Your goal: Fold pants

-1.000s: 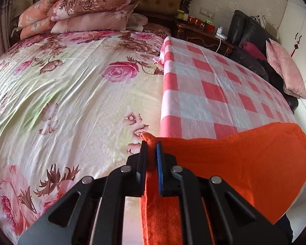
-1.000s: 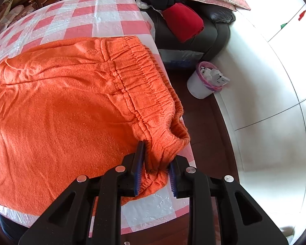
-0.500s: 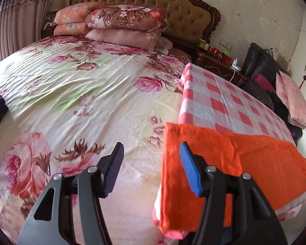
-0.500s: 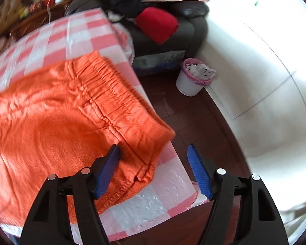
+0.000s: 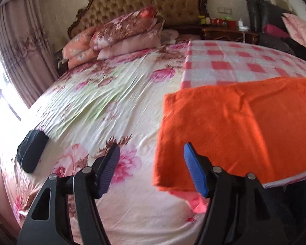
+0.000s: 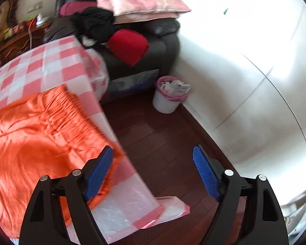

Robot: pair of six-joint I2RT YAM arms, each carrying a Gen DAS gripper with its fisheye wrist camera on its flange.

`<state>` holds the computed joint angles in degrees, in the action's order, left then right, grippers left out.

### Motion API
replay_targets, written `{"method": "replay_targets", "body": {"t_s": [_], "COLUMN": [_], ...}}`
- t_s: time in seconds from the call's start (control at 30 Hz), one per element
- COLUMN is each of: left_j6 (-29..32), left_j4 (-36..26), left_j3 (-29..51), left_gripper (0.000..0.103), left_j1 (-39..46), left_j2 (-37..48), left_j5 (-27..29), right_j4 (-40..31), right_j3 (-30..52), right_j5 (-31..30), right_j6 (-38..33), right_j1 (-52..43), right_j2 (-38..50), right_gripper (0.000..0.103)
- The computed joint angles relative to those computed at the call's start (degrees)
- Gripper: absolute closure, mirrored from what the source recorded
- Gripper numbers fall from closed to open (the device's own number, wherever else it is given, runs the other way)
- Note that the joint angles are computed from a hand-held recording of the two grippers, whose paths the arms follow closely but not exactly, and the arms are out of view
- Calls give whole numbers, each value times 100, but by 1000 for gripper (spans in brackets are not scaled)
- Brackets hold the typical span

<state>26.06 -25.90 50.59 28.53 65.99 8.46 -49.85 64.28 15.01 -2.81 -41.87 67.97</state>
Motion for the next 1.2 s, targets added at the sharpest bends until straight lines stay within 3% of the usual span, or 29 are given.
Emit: {"method": "replay_targets", "body": {"t_s": [0.13,0.23,0.3,0.33,0.43,0.5,0.53,0.6,0.73,0.83,0.9,1.03,1.13,1.2], "left_j6": [-398,-1125,-1579,-1777,-2117,-2274,-2341,-2570,-2852,-2958,-3021,-3019,-3021,-2991], "left_j4": [-320,-664,-837,-787,-709,-604,-577,-535,-728,-797,-918,-829,-741,-779], "left_j3": [409,960,1338,1431,1717,1963,2118,2488,3566,4032,4298,4237,4415,4689], "left_gripper": [24,23,24,26,44,53,60,62,64,64,64,64,64,64], "left_j1": [-1543,-2663,-3267,-3604,-4435,-4855,-5022,-5266,-5639,-5799,-5839,-5856,-5958,-6110], "left_j2": [-99,382,774,886,1286,1688,1929,2430,3620,4161,4445,4375,4504,4682], "left_j5": [-280,-464,-355,-428,-455,-367,-328,-262,-220,-309,-411,-414,-270,-263], "right_j4": [-28,231,510,627,625,746,605,345,679,893,1165,878,996,1005], "right_j3": [83,-110,-258,-313,-113,44,249,654,1032,1269,1218,1455,1554,1736], "right_j5": [-1413,-1522,-1007,-948,-790,-1156,-1504,-1866,-1676,-1466,-1135,-1921,-1150,-1448], "right_j6": [-601,-1032,-1077,-1071,-773,-750,-761,-919,-1290,-1400,-1223,-988,-1090,-973], "right_j1": [-365,-137,61,29,79,280,397,895,2076,2411,2470,2105,2155,1973], "right_j2": [-30,173,386,468,381,60,113,441,1493,2305,2560,2588,2785,3046], "right_gripper": [26,27,26,25,25,24,24,25,29,32,30,28,24,19]}}
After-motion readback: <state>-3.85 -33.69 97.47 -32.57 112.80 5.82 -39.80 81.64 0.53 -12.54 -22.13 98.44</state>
